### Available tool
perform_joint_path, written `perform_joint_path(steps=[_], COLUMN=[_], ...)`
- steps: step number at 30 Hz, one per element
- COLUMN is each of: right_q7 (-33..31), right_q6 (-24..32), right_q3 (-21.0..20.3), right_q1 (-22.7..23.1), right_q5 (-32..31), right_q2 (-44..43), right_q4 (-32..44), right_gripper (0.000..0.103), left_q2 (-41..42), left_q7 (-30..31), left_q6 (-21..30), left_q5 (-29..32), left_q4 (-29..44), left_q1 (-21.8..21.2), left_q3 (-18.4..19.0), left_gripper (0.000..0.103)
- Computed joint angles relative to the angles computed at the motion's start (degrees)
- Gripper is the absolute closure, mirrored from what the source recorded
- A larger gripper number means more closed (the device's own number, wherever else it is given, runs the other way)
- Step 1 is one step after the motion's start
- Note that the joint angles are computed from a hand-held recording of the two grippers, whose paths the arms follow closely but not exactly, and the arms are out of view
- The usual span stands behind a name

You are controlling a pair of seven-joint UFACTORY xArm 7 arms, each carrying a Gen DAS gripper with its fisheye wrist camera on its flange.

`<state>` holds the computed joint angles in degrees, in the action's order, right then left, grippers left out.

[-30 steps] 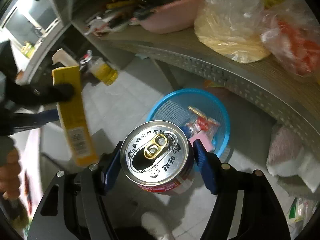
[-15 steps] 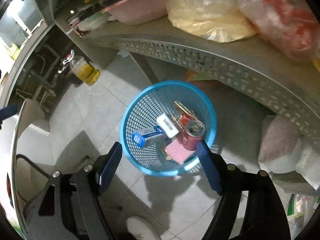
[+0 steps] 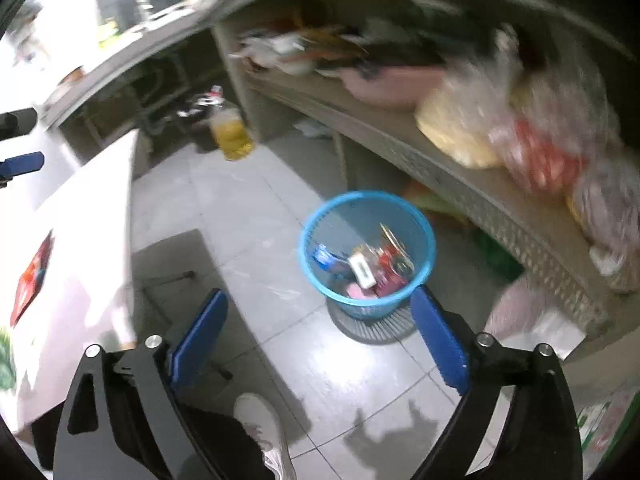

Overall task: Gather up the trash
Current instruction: 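Move both tools back over the table, then reach the right tool toward the orange peel on the red snack bag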

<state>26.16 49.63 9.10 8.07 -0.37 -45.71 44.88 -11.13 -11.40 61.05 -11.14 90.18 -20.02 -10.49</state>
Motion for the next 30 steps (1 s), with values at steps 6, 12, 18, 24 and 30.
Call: perform_joint_path(steps=[6,12,18,24,30], right_q7=[-0.65,-1.74,-1.33,-3.49,-0.21], right_q6=[1.08,-0.15,3.8,8.82,10.81], right_q3=[4.13,11.05,14.27,16.67,17.54], right_q1=[3.82,6.24,10.12,14.56,15.78], right_q5=[0.74,-4.47,-4.92,-6.42,-5.46], right_q2=[2.9,6.51,12.39,14.98,15.62], right_q4=[7.9,13.97,20.04,25.51,28.6], right_gripper=[0.007,0.007,0.007,0.007,0.007], left_q2=[-20.01,-38.53,-50.91,-56.75,-56.5], left_q7=[-3.13,-5.79,-6.91,-6.44,-5.7], left_q6=[-5.65,-2.36,6.62,12.77,18.6], left_q5=[2.04,7.18,10.72,11.11,9.97], left_q4=[-17.07,-28.91,-34.09,-35.24,-33.98], left_q1=[3.09,8.86,14.82,17.81,18.66], left_q3=[1.4,2.41,4.75,7.0,7.36], left_gripper=[0.016,0.016,0.015,0.015,0.015])
